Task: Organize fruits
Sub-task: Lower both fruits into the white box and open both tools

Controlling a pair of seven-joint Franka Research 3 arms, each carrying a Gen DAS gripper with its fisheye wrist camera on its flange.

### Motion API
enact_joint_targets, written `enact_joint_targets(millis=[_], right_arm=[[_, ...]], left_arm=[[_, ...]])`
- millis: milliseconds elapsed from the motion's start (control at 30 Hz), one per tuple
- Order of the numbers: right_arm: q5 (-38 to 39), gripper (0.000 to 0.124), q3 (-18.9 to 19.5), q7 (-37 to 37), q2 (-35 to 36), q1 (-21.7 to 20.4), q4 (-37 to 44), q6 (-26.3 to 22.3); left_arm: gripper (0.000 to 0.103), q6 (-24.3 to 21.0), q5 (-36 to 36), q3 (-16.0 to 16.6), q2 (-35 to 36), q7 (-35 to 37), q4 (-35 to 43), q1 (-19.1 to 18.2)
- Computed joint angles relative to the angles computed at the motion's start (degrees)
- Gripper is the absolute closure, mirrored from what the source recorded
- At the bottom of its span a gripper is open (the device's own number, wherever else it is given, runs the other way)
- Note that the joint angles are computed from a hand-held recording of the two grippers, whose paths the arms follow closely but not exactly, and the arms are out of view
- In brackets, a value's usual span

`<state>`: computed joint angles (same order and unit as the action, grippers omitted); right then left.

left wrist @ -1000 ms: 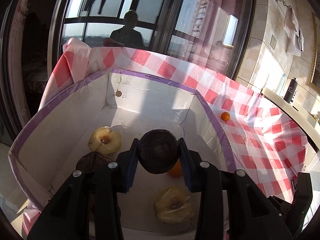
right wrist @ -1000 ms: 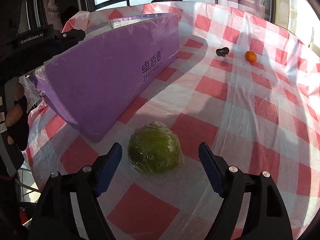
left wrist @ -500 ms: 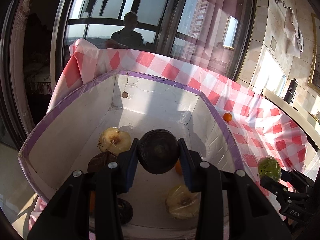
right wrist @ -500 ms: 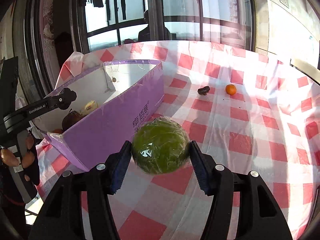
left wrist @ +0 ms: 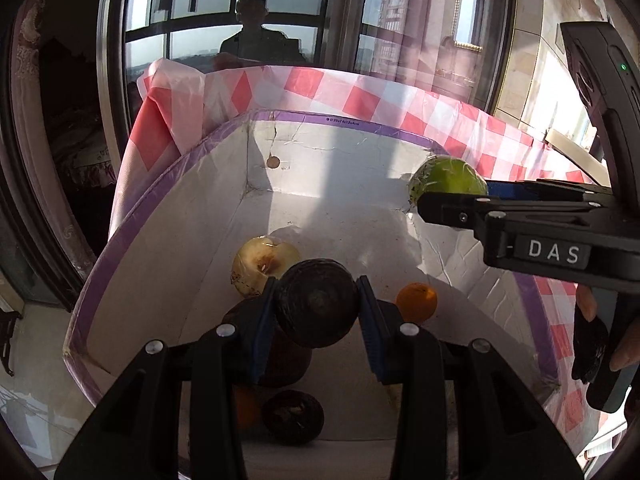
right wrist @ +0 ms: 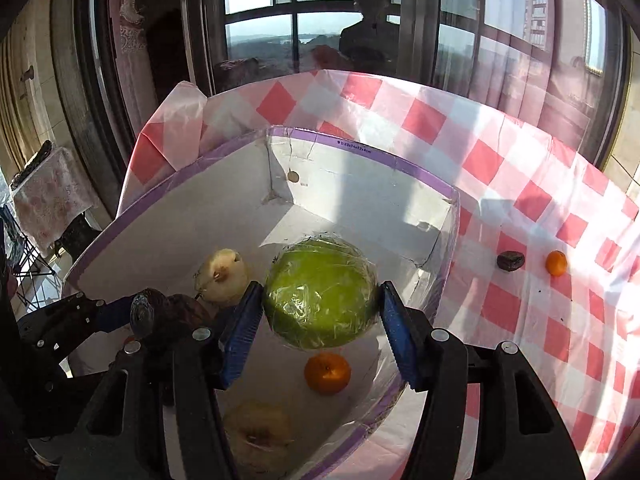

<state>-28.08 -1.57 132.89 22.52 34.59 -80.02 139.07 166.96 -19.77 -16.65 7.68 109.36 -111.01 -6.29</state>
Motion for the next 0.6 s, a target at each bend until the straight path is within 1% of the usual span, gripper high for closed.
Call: enact_joint_targets(millis=[67, 100, 133, 200, 267, 300, 333, 367, 400, 433, 533, 600], right_arm=[[4.9, 0.066, 1.4, -5.7, 4.6, -1.7, 6.9, -6.0], [6.3, 0.066, 1.6, -8.0, 6.6, -1.9, 10.0, -8.7], [7.1, 0.066, 1.5, -10.4, 8.5, -1.8, 12.8, -11.3], [7.1, 0.066, 0.5, -13.6, 12.1, -0.6, 18.8, -16.3], [9.0, 0.066, 0.4, -16.5, 14.8, -0.4, 23.5, -19.9], [9.8, 0.065, 0.1, -17.1, 15.5, -0.3, 25.0, -21.0], [10.5, 0.065, -0.1, -17.5, 15.9, -0.2, 25.7, -21.7], [10.6, 0.064, -0.5, -17.2, 15.2, 0.0, 24.6, -20.6], [10.3, 0.058, -1.0, -16.5, 14.3, 0.2, 23.1, -19.2], [10.4, 0.056, -1.1, -16.1, 13.4, 0.2, 21.5, -18.0], [10.5, 0.056, -1.3, -14.7, 11.4, 0.0, 17.7, -14.6], [10.1, 0.056, -1.3, -13.5, 9.8, 0.0, 15.0, -11.8]], left_arm=[[0.064, -2.5, 4.9, 1.3, 0.7, -2.9, 1.2, -1.1], [0.064, -4.1, 8.2, 2.1, 1.2, -5.1, 2.1, -1.8], [0.064, -5.9, 11.3, 2.8, 1.8, -7.3, 3.1, -2.4], [0.064, -7.8, 13.7, 2.9, 2.6, -8.7, 4.5, -2.5], [0.051, -10.5, 13.1, 2.3, 2.9, -8.5, 5.8, -1.8], [0.037, -10.4, 12.9, 2.1, 3.0, -8.4, 5.9, -1.7], [0.021, -9.6, 12.8, 2.0, 2.8, -8.7, 5.4, -1.7], [0.015, -8.5, 13.3, 2.2, 2.5, -9.4, 4.8, -1.8], [0.009, -7.4, 13.8, 2.3, 2.2, -9.9, 4.1, -1.9], [0.007, -6.9, 14.5, 2.4, 2.0, -10.5, 3.8, -2.0], [0.004, -6.3, 16.6, 2.7, 1.5, -11.9, 3.1, -2.3], [0.004, -6.1, 18.6, 3.2, 1.2, -13.7, 2.8, -2.7]])
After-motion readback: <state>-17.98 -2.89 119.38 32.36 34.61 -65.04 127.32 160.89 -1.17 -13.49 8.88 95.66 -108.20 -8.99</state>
